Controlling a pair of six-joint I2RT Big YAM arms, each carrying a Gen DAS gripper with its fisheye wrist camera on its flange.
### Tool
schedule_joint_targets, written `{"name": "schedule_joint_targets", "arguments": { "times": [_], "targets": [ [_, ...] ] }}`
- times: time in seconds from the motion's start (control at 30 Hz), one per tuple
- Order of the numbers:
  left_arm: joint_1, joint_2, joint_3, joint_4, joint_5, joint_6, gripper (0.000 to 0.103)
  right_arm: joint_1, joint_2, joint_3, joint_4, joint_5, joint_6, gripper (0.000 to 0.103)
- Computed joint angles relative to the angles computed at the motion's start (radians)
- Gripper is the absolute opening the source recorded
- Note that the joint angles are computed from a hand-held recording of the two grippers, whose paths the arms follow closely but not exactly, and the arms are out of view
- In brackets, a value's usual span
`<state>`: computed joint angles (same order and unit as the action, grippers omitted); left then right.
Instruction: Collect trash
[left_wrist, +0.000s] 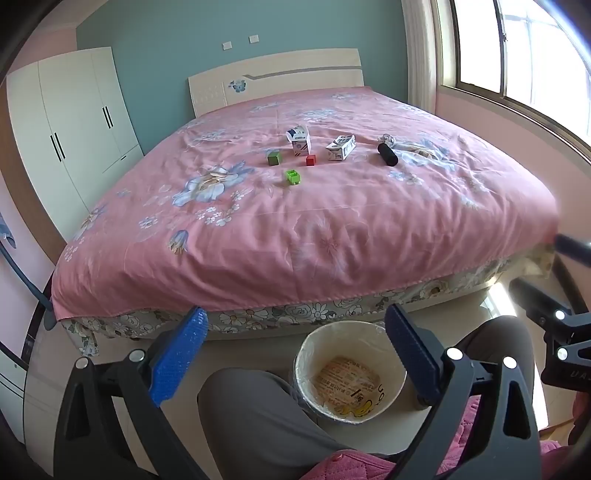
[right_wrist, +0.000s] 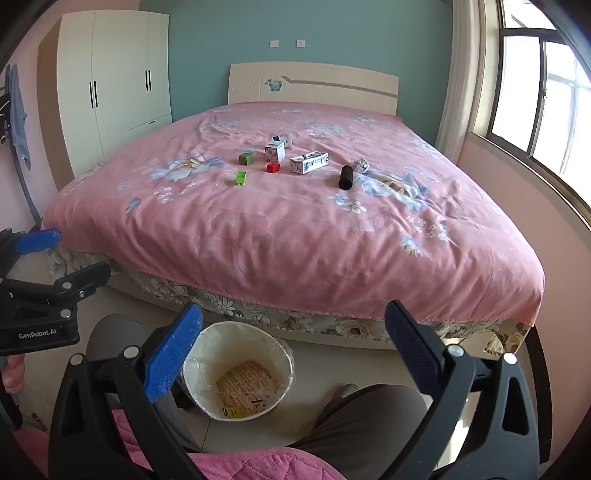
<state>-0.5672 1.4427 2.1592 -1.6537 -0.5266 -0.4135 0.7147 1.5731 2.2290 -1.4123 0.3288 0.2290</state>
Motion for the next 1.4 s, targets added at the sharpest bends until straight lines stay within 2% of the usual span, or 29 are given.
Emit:
{"name": "schedule_joint_targets", "arguments": {
  "times": [1.03, 1.33, 1.4],
  "targets": [
    [-0.001, -0.006, -0.012, 0.006, -0.001, 0.000, 0.098, 0.002, -0.006, -0.021, 0.015, 0.001, 0.002, 0.097],
    [0.004, -0.008, -0.020, 0.005, 0.011, -0.002, 0.098, 0.005, 0.062, 0.083, -0.026, 0.002, 0.006, 0.097],
    [0.004, -0.007, -0.019, 0.003, 0.012, -0.002, 0.098, -0.005, 0.022, 0.017, -0.002, -0.005, -0.001, 0.097]
  ]
}}
